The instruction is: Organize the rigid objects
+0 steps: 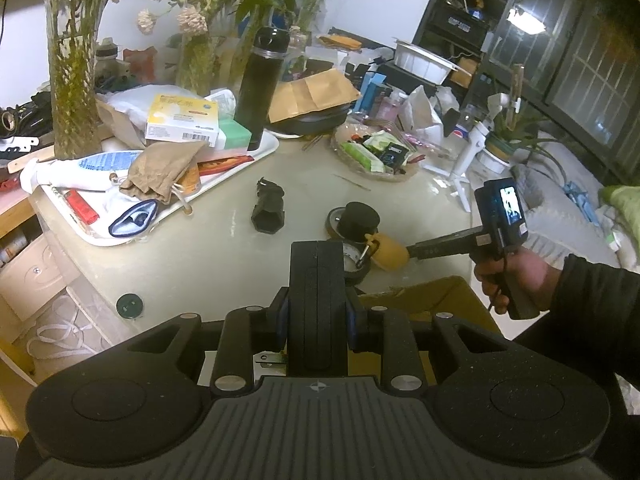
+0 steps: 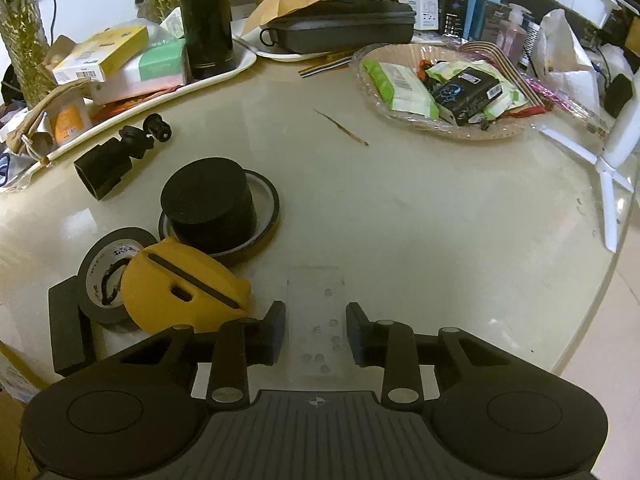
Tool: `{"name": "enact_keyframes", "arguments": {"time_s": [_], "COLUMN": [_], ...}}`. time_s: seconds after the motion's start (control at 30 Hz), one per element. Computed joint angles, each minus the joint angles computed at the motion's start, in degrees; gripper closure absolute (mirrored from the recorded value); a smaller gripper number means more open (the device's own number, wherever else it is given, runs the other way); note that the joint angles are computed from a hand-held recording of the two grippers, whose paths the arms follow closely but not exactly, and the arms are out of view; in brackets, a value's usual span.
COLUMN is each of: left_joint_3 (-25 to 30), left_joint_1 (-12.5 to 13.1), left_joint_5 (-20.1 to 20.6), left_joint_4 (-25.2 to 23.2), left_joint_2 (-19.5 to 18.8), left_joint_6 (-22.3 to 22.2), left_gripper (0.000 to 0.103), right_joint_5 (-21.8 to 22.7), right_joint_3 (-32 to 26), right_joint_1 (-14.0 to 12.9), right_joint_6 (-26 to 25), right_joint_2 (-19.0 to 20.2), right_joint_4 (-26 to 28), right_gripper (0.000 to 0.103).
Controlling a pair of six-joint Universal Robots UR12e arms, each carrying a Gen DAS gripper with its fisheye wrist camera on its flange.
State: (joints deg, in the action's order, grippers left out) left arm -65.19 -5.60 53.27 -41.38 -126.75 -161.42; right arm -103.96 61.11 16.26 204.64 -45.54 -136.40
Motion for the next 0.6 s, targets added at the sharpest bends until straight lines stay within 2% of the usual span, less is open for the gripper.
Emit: {"name": "enact_keyframes", "arguments": {"time_s": [0.13,0.6], "left_joint_3": [0.13,0.26], "left_joint_1": [-0.11,-0.71], "left_joint_5": [-0.07,1.57], "left_joint_4": [-0.36,-1.26], "left_joint_2": [-0.04,0.16], "left_joint_6": [0.62,2.08], "left_gripper": [0.077,0.077], "right_joint_5": [-0.90,1.27], "right_joint_3": [0.67,7.15], "right_joint_1": [0.18,1.50], "right_joint_6": [0.55,6.11], "right_joint_2": [-0.72,-6.90], "right_joint_4": [0.15,-7.54], "right_gripper": [0.068,0.068]}}
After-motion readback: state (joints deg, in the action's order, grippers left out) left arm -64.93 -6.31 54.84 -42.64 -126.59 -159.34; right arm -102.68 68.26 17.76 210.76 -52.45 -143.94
